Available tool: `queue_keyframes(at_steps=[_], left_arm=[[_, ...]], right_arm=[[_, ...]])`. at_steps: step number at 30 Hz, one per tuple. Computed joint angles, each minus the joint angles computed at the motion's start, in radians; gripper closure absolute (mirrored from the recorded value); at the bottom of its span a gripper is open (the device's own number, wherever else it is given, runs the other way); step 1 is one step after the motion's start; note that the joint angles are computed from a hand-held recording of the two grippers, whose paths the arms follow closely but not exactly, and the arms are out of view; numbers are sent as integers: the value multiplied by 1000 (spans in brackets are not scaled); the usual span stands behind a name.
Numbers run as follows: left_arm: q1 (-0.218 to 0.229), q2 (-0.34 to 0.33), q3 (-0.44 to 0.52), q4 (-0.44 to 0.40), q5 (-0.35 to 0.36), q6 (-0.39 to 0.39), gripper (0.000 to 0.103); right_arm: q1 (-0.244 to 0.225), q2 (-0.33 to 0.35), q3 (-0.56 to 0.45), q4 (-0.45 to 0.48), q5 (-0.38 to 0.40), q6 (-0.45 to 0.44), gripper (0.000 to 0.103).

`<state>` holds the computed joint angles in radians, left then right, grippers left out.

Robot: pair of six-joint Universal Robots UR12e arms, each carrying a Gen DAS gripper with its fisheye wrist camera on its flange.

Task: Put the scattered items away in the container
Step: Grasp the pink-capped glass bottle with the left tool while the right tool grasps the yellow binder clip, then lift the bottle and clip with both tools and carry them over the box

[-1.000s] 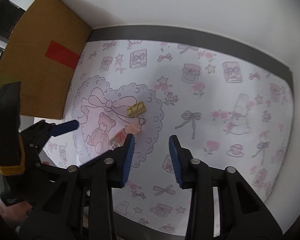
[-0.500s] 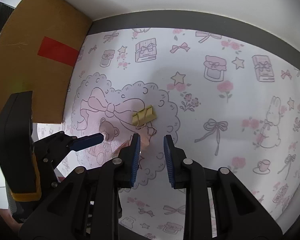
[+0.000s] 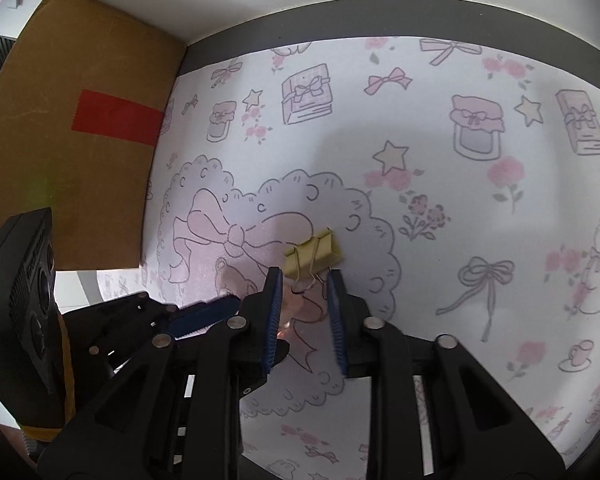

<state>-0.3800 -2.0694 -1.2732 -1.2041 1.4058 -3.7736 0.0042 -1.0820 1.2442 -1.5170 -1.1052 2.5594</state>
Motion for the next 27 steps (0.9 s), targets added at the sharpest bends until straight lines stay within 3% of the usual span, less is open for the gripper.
queue_keyframes(at_steps=[6,27], left_arm=[[9,3,-6,-2,-30,-10,76],[13,36,-39,38,-15,-70,76]], right_arm=[[2,-3,-1,4,16,-17,100],[-1,-26,18,-37,-6,-17,101]])
